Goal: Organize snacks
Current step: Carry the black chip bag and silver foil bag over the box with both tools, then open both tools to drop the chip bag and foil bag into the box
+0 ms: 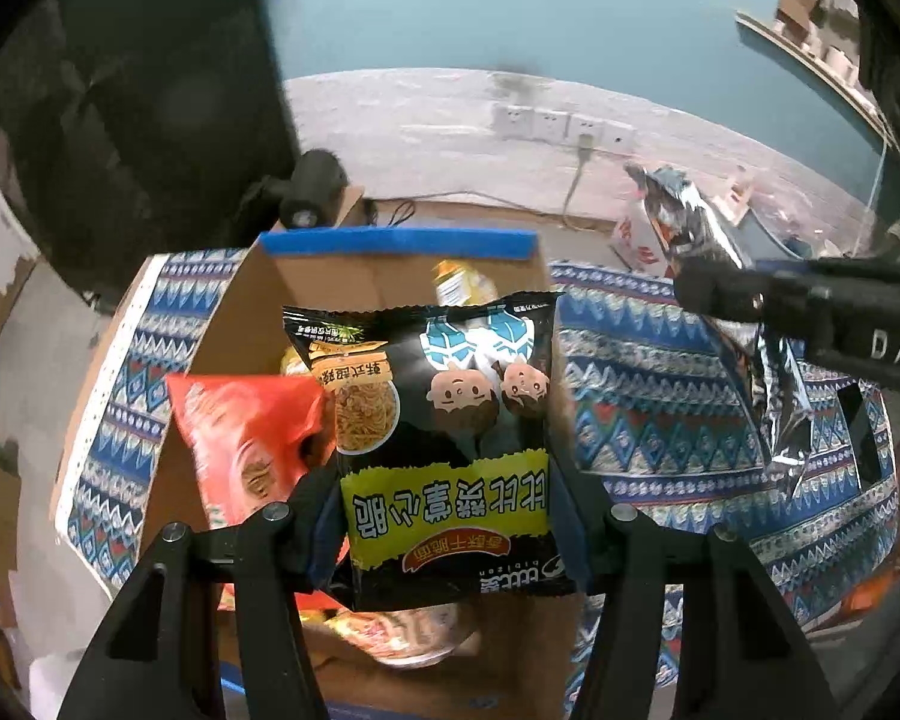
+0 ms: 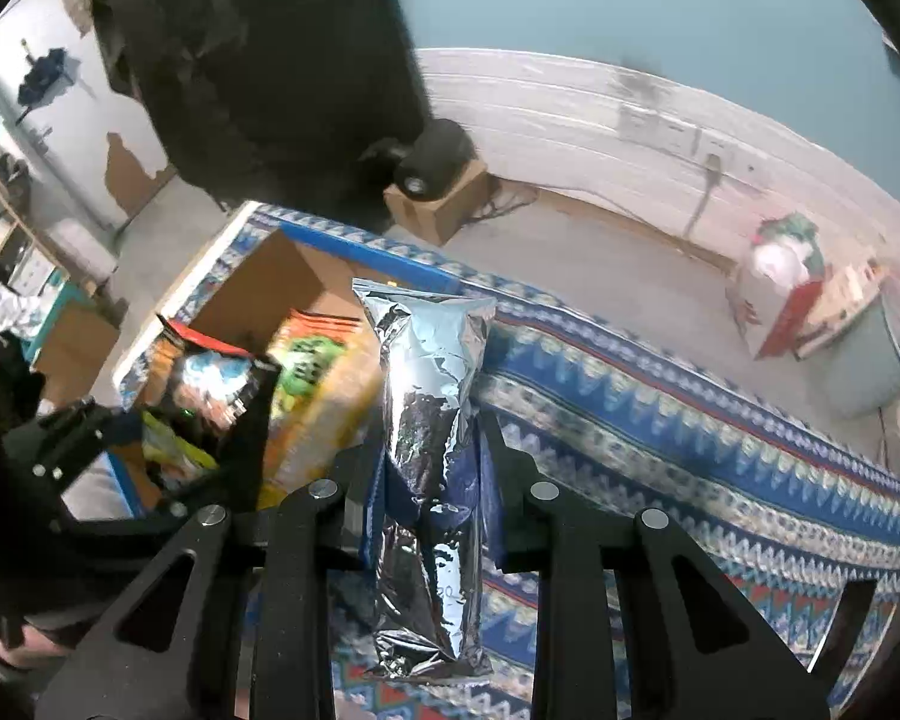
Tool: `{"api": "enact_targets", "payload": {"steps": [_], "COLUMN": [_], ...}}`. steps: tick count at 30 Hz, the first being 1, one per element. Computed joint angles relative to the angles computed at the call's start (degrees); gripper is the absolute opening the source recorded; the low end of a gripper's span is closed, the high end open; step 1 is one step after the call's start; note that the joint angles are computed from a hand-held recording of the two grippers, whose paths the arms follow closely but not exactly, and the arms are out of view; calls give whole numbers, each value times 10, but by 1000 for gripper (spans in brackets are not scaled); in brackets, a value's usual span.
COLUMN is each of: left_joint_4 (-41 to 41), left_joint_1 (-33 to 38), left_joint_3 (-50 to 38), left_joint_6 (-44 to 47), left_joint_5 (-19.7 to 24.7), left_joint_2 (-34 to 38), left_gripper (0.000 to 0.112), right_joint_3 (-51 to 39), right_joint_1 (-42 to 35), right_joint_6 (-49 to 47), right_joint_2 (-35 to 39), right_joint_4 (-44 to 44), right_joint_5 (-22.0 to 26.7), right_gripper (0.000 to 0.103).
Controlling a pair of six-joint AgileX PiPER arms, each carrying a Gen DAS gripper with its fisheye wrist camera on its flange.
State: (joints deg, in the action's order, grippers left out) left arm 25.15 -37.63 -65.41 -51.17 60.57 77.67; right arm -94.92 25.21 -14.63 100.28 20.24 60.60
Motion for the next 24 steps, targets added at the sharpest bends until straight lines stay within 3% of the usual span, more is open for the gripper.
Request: {"api": "enact_targets", "payload": {"steps": [10, 14, 18, 24], "left_joint_4": [-32, -34, -26, -29], "left_joint_1": [55, 72, 85, 120], "left_joint_3": [56, 65, 64, 59], "left_joint_6": [24, 21, 19, 29], "left_joint_5": [-15, -6, 6, 4], "left_joint_2": [-34, -34, -47, -67], "left_gripper": [60, 74, 80, 80], "right_joint_3": [-92, -136, -176, -230], "right_joint_1": [74, 91, 103, 114], "right_joint_6": [44, 58, 74, 90], "right_joint_2": [67, 103, 135, 177], "right_joint_4": [-16, -12, -16, -10], "right_joint_5": [15, 30, 42, 64], "right_gripper": [24, 24, 24, 24]}}
